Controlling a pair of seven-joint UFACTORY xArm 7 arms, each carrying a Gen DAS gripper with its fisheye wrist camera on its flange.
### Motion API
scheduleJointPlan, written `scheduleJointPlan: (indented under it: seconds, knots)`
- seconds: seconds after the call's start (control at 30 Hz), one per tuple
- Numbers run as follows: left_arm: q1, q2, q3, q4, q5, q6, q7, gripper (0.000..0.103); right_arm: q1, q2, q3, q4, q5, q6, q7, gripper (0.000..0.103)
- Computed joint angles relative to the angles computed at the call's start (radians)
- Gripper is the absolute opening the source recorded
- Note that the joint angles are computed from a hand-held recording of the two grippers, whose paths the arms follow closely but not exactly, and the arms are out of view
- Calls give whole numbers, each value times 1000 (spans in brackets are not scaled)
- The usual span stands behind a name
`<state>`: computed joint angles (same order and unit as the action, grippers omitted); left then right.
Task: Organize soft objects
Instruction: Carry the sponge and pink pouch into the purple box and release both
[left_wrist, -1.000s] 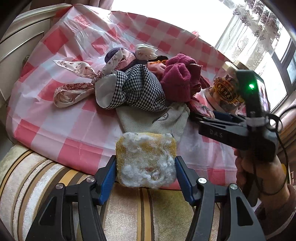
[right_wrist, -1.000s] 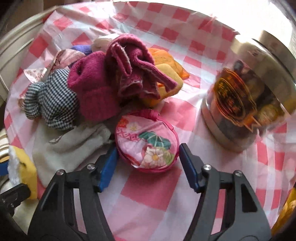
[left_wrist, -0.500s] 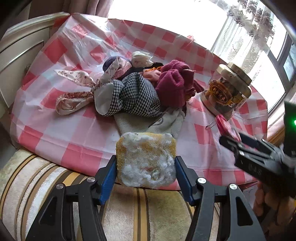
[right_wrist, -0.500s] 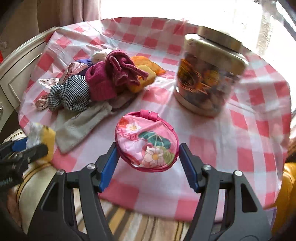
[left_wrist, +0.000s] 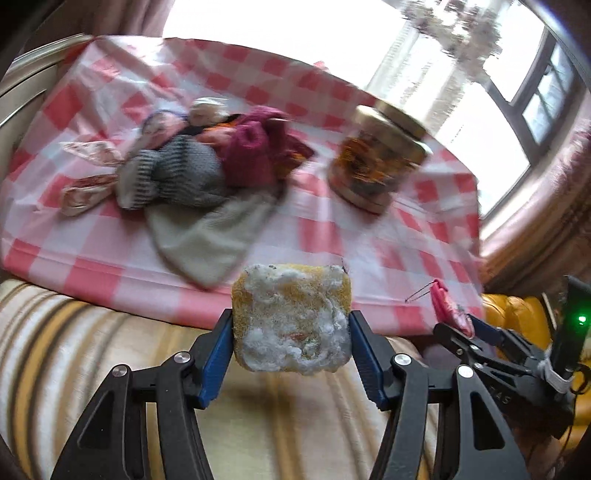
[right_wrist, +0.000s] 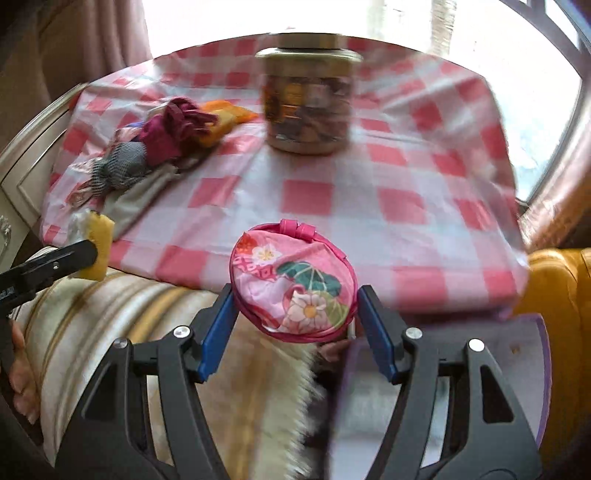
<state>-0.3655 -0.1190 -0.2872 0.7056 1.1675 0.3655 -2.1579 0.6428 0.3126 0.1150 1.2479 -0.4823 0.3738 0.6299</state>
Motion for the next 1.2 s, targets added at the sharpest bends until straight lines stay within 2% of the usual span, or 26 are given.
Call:
scheduleJointPlan:
  seconds: [0.17,0.4,0.7,0.83,0.9,0.93,1.0,1.2]
  knots:
    - [-42,84,-5,92,52,-32,-5,61,-24,-106,-31,-124,-77,12,92,69]
    - [-151,207,31,233,69,-62,65,61,-119,-201,-3,-236,-141,38,177,69]
    - [-273,337,94,372,5,-145,236,61,-218,-287,36,-313,-222,89,275,69]
    - [-303,390,117,421,-42,-221,334,62,-245,-300,53,-324,-235,111,295,70]
    - [-294,425,108,440,-97,-294,415,69,-250,-300,59,-321,-241,128,304,71]
    - [-290,433,99,442,-130,-302,453,74,-253,-299,60,-320,-236,127,302,72]
    - [-304,438,108,445,-161,-308,493,74,-257,-298,63,-320,-222,120,295,76]
    - [-414,410,234,417,-164,-317,452,74,-254,-292,68,-310,-210,120,286,77]
